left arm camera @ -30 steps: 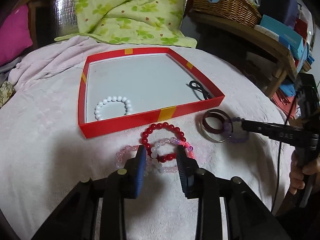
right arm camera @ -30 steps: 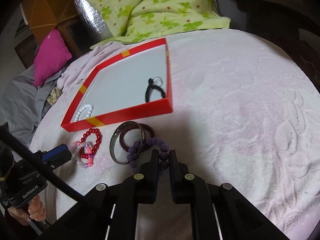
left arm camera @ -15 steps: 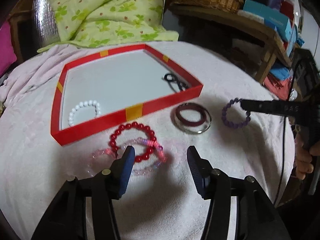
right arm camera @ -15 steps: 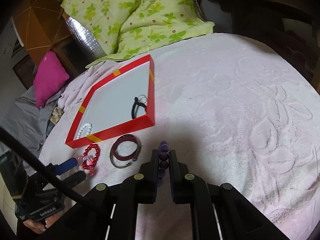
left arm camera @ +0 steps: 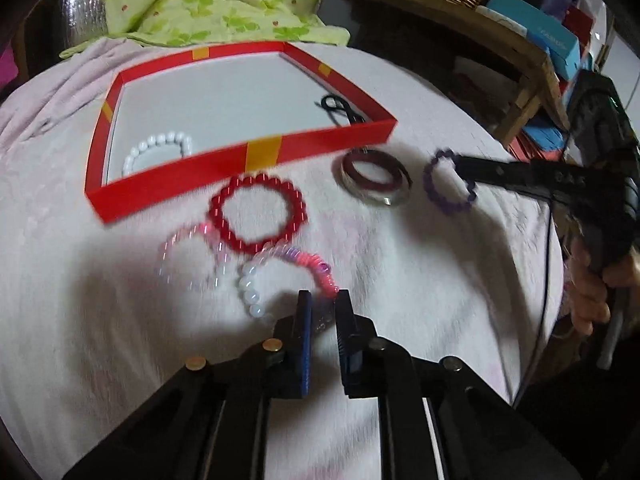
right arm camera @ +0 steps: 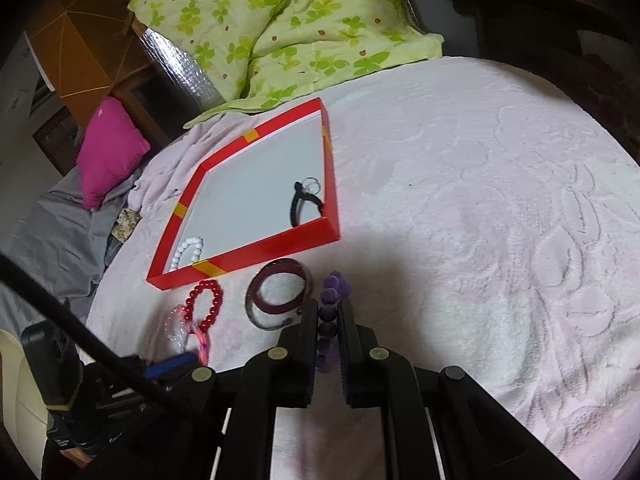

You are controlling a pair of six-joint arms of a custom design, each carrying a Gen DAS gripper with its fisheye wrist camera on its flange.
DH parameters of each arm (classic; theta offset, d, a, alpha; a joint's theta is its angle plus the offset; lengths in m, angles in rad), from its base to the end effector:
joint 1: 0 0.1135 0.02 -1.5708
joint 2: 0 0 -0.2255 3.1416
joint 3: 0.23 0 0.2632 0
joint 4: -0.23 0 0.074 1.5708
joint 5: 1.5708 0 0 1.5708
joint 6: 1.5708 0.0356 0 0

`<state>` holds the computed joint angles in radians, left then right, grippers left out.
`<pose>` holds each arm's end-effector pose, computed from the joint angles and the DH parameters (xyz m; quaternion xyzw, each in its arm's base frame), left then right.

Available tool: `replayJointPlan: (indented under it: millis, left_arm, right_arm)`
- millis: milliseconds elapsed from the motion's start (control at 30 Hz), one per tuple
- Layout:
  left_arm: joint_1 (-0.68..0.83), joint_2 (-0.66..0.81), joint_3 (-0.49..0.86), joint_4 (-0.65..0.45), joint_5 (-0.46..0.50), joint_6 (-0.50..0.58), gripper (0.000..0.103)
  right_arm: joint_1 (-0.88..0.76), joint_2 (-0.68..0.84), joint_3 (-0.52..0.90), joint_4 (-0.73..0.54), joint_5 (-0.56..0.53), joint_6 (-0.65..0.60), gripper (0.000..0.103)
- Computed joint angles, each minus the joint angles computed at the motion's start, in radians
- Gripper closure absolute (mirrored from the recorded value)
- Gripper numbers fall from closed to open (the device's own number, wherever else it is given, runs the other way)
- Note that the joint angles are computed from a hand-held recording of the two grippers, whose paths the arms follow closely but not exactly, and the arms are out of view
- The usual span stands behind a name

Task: Organize jewelry
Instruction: 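Grasp and lift the pink-clear bead bracelet with the left tool while the right tool lifts the purple bracelet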

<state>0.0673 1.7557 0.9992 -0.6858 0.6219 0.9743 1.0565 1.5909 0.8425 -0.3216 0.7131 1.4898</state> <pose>0.3029 -0.0004 0.1008 0.4339 0.8454 -0.2344 0.2049 0.1686 0.2511 0.1200 0.2796 0.8681 0.1228 0.3914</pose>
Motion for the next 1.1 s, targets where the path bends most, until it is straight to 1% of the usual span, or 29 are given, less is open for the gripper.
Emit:
replayJointPlan:
  millis: [133, 200, 233, 300, 333, 367, 400, 467, 567, 667, 733, 800, 833, 867, 900, 933, 967, 1100]
  left_arm:
    - [0.061, -0.008, 0.011, -0.069, -0.005, 0.098, 0.091]
    - [0.082, -0.007, 0.03, -0.097, -0.009, 0.11, 0.091]
    - [0.094, -0.011, 0.037, -0.1, -0.009, 0.103, 0.088]
    - [0.114, -0.008, 0.052, -0.109, 0.006, 0.108, 0.072]
    - [0.122, -0.018, 0.046, -0.091, 0.011, 0.097, 0.053]
    - [0.125, -0.041, 0.023, -0.051, 0.01, 0.076, 0.041]
    - [0.122, -0.051, 0.01, -0.022, 0.008, 0.063, 0.04]
    - [0.106, -0.044, 0.01, -0.018, 0.0, 0.063, 0.04]
    - [0.057, -0.038, -0.018, 0.017, -0.051, 0.034, 0.04]
    - [0.016, -0.064, -0.076, 0.089, -0.083, 0.015, 0.04]
    - [0.002, -0.068, -0.099, 0.134, -0.099, -0.014, 0.04]
    - [0.004, -0.065, -0.1, 0.142, -0.086, -0.03, 0.041]
    - [0.005, -0.064, -0.1, 0.143, -0.077, -0.028, 0.051]
    - [0.006, -0.064, -0.101, 0.144, -0.072, -0.018, 0.065]
    - [0.007, -0.064, -0.102, 0.144, -0.069, -0.011, 0.072]
    - [0.008, -0.065, -0.102, 0.144, -0.065, -0.006, 0.086]
    - [0.007, -0.066, -0.103, 0.143, -0.064, -0.005, 0.089]
    - [0.018, -0.086, -0.111, 0.139, -0.041, 0.01, 0.089]
  right_arm:
    - [-0.003, 0.026, 0.027, 0.007, -0.004, -0.013, 0.092]
    - [-0.002, 0.038, 0.036, 0.013, -0.005, -0.017, 0.092]
    - [-0.003, 0.045, 0.043, 0.011, -0.005, -0.018, 0.092]
    - [-0.004, 0.053, 0.049, 0.018, -0.01, -0.025, 0.092]
    - [-0.005, 0.058, 0.054, 0.018, -0.012, -0.028, 0.092]
    - [-0.005, 0.062, 0.057, 0.015, -0.012, -0.029, 0.092]
    - [-0.006, 0.062, 0.058, 0.014, -0.011, -0.029, 0.092]
    - [-0.005, 0.051, 0.043, 0.031, -0.008, -0.029, 0.092]
    - [-0.004, 0.039, 0.032, 0.023, 0.001, -0.021, 0.092]
    - [-0.006, 0.032, 0.021, 0.021, -0.006, -0.015, 0.092]
    - [-0.006, 0.026, 0.014, 0.022, -0.009, -0.014, 0.092]
    - [-0.003, 0.017, 0.005, 0.017, -0.004, -0.01, 0.092]
    - [0.0, 0.012, -0.001, 0.017, -0.002, -0.007, 0.092]
    - [0.002, 0.005, -0.007, 0.018, 0.0, -0.004, 0.092]
    - [0.005, 0.0, -0.012, 0.014, 0.005, 0.001, 0.092]
    - [0.007, -0.005, -0.016, 0.01, 0.009, 0.005, 0.092]
    - [0.009, -0.009, -0.02, 0.01, 0.012, 0.009, 0.092]
    - [0.016, -0.033, -0.043, 0.019, 0.028, 0.023, 0.092]
